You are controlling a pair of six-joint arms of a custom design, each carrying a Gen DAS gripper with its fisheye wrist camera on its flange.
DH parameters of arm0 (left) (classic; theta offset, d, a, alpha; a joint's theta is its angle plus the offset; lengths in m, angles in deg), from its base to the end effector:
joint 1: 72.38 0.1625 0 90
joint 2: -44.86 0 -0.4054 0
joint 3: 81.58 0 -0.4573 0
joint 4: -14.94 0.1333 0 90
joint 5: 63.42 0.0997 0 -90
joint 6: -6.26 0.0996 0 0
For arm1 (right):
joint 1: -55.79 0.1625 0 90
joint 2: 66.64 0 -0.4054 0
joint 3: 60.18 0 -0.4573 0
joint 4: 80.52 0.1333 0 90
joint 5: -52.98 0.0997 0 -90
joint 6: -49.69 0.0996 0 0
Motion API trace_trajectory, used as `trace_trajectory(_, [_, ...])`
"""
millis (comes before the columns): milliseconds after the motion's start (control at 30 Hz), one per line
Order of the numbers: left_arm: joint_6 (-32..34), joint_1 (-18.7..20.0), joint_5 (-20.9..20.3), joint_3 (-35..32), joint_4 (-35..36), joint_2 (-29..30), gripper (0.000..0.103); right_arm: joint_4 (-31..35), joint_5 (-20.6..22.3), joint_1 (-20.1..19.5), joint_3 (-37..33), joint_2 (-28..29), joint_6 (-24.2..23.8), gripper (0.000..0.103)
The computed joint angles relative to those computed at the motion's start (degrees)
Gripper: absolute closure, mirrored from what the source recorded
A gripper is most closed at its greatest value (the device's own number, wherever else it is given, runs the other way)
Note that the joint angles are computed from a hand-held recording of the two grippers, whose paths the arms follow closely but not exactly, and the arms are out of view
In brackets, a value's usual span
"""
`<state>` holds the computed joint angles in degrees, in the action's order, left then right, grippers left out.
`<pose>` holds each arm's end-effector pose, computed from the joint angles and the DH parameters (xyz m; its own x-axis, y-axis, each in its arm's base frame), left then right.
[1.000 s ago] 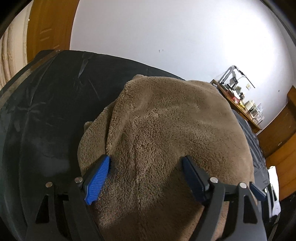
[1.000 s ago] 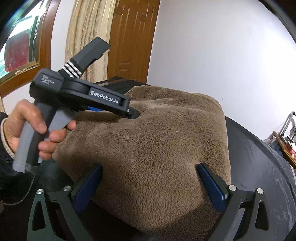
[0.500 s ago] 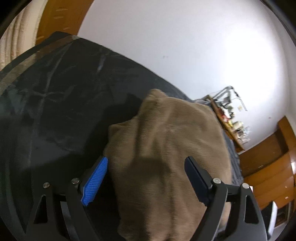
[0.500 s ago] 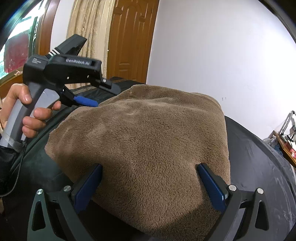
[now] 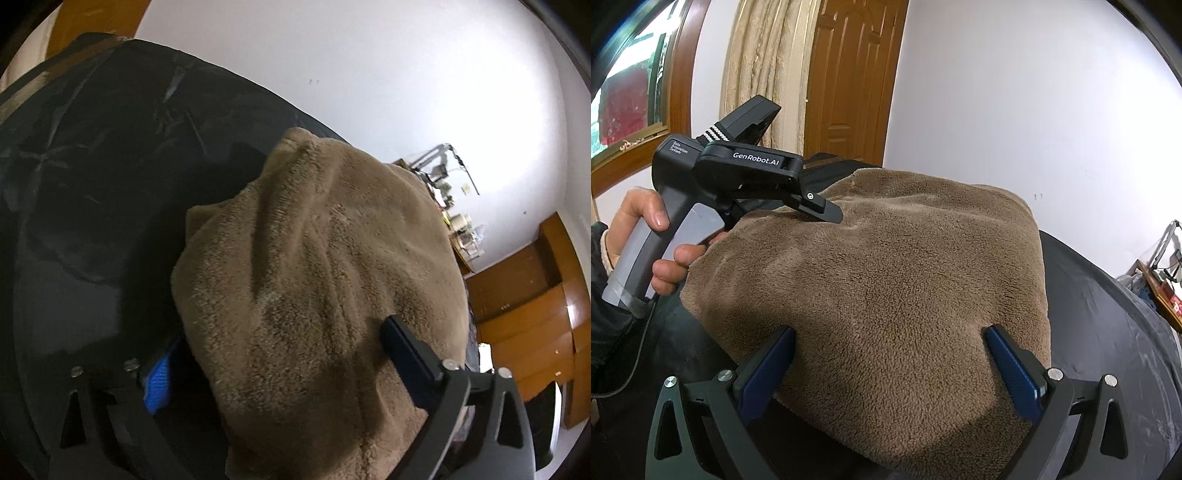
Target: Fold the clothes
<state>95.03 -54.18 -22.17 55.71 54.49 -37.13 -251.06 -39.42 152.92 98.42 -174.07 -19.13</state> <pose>-0.1363 -0.2640 0.1310 -0.9432 -0.3250 -0.0684 -0.1658 0.6394 -0.7508 0.1655 -0.2826 0.1552 -0.2583 -0.8438 0.4705 -0.9659 0.2158 -0.1432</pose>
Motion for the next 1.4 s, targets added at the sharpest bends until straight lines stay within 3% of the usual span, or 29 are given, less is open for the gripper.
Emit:
trace_trajectory(200, [11.79, 4.58, 5.57, -2.56, -3.26, -2.43, 0.001, 1.08, 0.15, -0.26, 0.23, -1.28, -0.26, 0.000])
trace_trajectory(433, [15.13, 3.69, 3.94, -2.57, -3.63, -1.99, 0.001, 2.52, 0.25, -0.34, 1.64, -4.13, -0.11, 0.000])
trace_trajectory(700, [14.94, 1.53, 1.92, -1.62, -1.92, -1.57, 0.001, 2.58, -0.08, -0.23, 1.71, -4.55, -0.34, 0.000])
trace_trajectory(833, [14.16, 0.86, 1.55, -1.04, -1.17, -2.35, 0.001, -3.97, -0.80, 0.83, 0.60, 3.01, 0.27, 0.000])
trace_trajectory(1067, [12.79, -0.08, 0.74, -0.63, -0.57, -2.37, 0.001, -8.60, -1.38, 1.46, -0.35, 8.40, 0.49, 0.000])
trace_trajectory(1267, [13.45, -0.16, 0.50, -0.71, -0.38, -2.65, 0.001, -9.75, -1.11, 1.40, -0.75, 9.98, 0.49, 0.000])
trace_trajectory(1400, [12.88, -0.78, 0.71, -0.82, 0.57, -2.26, 0.001, -5.21, 1.47, 0.20, -1.38, 7.40, 1.23, 0.000])
